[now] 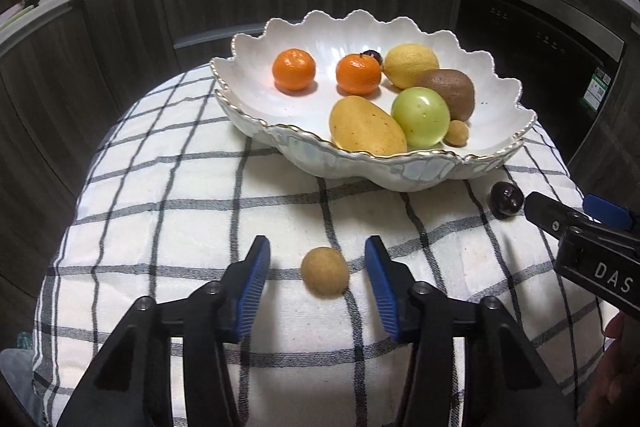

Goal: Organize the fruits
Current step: 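Grasp the small brown round fruit with the left tool while the right tool grasps the dark plum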

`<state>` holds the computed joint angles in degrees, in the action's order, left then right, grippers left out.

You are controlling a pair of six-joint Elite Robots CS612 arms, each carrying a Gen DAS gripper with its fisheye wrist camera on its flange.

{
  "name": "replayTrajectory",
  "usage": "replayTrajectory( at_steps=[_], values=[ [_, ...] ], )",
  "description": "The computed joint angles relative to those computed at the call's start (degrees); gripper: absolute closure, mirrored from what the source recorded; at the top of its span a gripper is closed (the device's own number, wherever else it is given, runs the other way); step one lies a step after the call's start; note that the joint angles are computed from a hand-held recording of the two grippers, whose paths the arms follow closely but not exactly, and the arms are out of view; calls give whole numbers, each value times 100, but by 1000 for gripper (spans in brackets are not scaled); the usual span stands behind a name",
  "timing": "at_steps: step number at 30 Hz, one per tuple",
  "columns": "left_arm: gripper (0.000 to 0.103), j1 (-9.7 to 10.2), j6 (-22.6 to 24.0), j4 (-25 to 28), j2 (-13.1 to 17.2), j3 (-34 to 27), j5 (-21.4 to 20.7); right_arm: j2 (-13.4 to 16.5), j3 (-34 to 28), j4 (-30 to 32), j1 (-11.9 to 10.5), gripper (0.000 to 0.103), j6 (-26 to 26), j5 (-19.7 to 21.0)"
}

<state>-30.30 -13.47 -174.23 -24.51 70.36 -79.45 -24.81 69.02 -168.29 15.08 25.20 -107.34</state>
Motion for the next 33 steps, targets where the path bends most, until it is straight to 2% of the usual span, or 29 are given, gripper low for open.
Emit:
replayTrajectory(
  at_steps=[2, 7, 12, 24, 29, 33],
  values=[
    [57, 1, 7, 33, 12, -17, -18, 6, -8, 19, -3, 16, 4, 5],
    [70, 21, -9, 170, 44, -71, -134, 27, -49, 70, 5, 16, -32, -10],
    [77, 30, -21, 166, 57, -75, -220, 37, -65, 105, 6, 16, -49, -8],
    [77, 27, 8, -196, -36, 87, 14, 90, -163, -10, 4, 17, -269, 131],
    [77, 40, 12, -291, -44, 120, 116, 154, -273, 38, 3, 38, -401, 316],
    [77, 61, -67, -272, -41, 115, 105, 226, -416, 124, -3, 45, -416, 413]
  ],
)
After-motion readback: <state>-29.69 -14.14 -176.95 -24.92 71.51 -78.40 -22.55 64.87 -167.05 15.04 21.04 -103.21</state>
